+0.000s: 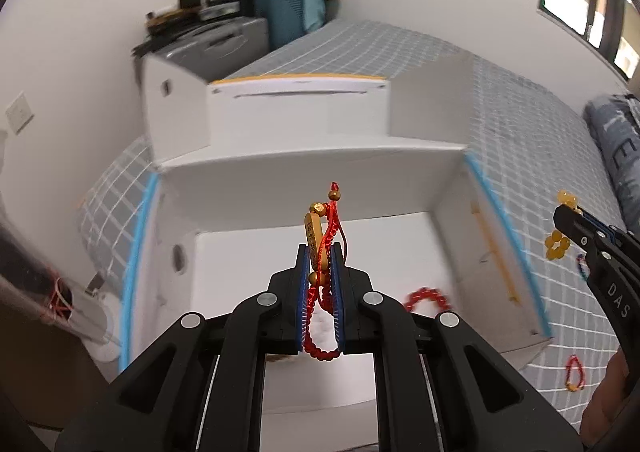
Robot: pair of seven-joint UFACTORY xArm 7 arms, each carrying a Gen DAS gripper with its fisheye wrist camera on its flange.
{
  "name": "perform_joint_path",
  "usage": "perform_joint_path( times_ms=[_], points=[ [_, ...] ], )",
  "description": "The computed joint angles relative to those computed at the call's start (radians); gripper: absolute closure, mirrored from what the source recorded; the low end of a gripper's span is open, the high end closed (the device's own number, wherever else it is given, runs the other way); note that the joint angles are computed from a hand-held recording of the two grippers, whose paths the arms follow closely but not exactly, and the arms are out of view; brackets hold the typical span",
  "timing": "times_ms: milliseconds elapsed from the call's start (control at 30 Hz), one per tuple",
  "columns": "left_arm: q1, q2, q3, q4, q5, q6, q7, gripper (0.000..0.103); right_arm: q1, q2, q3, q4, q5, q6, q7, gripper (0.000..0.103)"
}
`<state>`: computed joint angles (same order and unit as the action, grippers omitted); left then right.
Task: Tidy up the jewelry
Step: 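Carry the red string bracelet with the left tool to the box while the right tool carries the amber bracelet, then open the left tool dropping the string bracelet while the right tool drops the amber bracelet, then withdraw both open tools from the box back over the bed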
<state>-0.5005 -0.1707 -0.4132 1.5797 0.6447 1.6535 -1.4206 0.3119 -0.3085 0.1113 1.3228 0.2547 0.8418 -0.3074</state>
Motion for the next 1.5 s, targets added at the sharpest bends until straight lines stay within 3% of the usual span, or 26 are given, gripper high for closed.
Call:
perform_joint_path(
  times_ms=[300, 567, 733, 767, 833, 900, 1000, 1067, 1133, 1300, 1500],
  points=[
    [0.075, -0.143, 0.026, -0.191, -0.119, -0.073, 0.000, 0.093, 0.046, 0.048, 0.060, -0.019, -0.038, 0.005, 0.044, 0.094],
    [0.129, -0.168, 0.017, -0.239, -0.175, -0.119, 0.032, 0.092, 0.057, 0.082, 0.068, -0.014, -0.067, 0.042, 0.078, 0.094],
    [0.144, -0.168, 0.004, -0.233, -0.174, -0.121, 0.039, 0.084, 0.061, 0.092, 0.067, -0.009, -0.067, 0.054, 0.081, 0.091],
    [0.146, -0.166, 0.002, -0.231, -0.175, -0.120, 0.041, 0.080, 0.063, 0.090, 0.063, -0.008, -0.059, 0.060, 0.072, 0.088],
    [0.148, -0.163, -0.003, -0.225, -0.172, -0.113, 0.034, 0.068, 0.061, 0.085, 0.058, -0.010, -0.049, 0.058, 0.069, 0.069],
    [0.150, -0.157, -0.010, -0.214, -0.161, -0.101, 0.029, 0.048, 0.058, 0.081, 0.049, -0.006, -0.034, 0.065, 0.063, 0.062],
    [0.148, -0.146, -0.024, -0.194, -0.133, -0.080, 0.020, 0.027, 0.050, 0.076, 0.041, 0.002, -0.021, 0.067, 0.058, 0.045],
    [0.144, -0.142, -0.030, -0.183, -0.116, -0.068, 0.014, 0.019, 0.044, 0.071, 0.035, 0.007, -0.015, 0.065, 0.054, 0.037],
    [0.139, -0.137, -0.032, -0.174, -0.107, -0.063, 0.011, 0.014, 0.040, 0.065, 0.027, 0.010, -0.001, 0.065, 0.046, 0.027],
    [0.131, -0.130, -0.033, -0.160, -0.096, -0.059, 0.003, 0.009, 0.025, 0.054, 0.020, 0.017, -0.001, 0.063, 0.036, 0.017],
    [0.098, -0.049, -0.052, -0.070, -0.041, -0.039, 0.007, 0.006, -0.017, 0.055, -0.015, 0.043, -0.009, 0.062, 0.016, 0.013]
  ],
)
